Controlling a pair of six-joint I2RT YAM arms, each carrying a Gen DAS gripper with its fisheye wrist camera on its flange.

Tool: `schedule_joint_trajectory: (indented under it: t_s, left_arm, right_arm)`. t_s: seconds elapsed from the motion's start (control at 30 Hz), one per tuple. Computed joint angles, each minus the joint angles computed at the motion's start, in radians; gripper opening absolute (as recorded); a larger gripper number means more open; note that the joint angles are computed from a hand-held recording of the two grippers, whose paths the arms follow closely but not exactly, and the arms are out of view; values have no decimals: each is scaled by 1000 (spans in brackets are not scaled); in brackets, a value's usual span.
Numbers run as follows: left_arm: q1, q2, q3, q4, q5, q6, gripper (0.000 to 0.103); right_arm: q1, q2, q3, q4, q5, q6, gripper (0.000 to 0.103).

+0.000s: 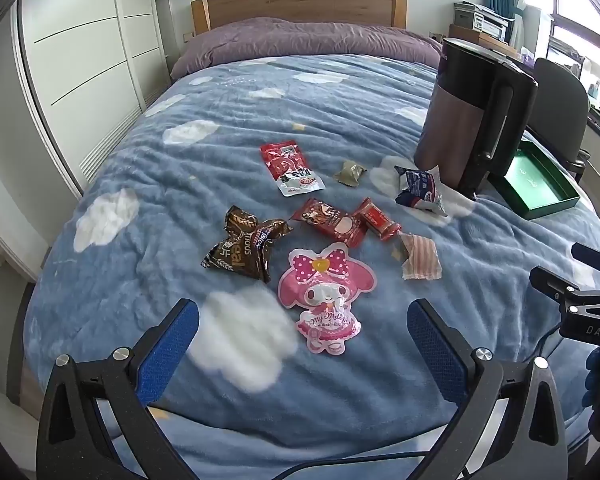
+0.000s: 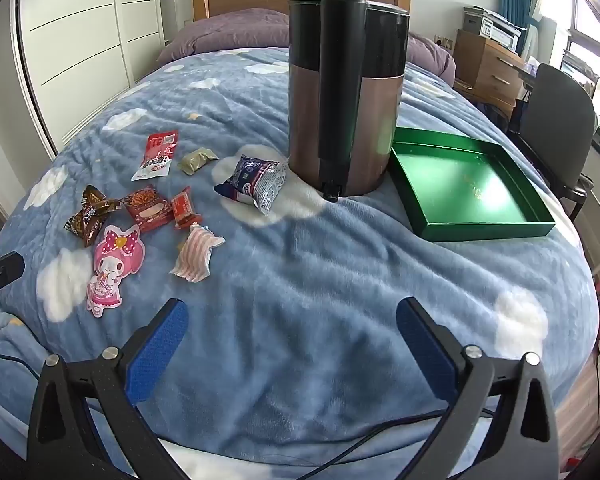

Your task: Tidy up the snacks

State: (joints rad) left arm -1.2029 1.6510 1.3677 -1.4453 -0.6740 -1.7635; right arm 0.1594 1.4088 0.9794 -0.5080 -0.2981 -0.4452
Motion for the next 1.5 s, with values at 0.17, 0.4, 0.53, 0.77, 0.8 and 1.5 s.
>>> schedule_joint_trajectory:
  t_s: [0.17, 0.4, 0.53, 0.77, 0.8, 1.5]
  left_arm:
    - [0, -1, -1, -3, 1, -4, 102]
    - [-3, 2, 3, -9, 1, -8, 102]
    - [-1, 0, 2, -3, 3, 0, 102]
    - [-1, 0, 2, -5, 3, -2, 102]
    - [-1, 0, 3, -6, 3, -4, 102]
    - [-17, 24, -1, -1, 7, -21, 102]
  right_arm:
    - [-2, 1, 0, 0, -3, -1, 103]
    - [0, -4, -4, 1, -2, 1, 103]
    - [-5, 0, -2, -2, -6, -2, 103]
    - [-6, -2, -3, -3, -7, -3, 103]
    - [-7, -2, -3, -4, -8, -2, 103]
    - [-8, -6, -4, -6, -8, -4, 103]
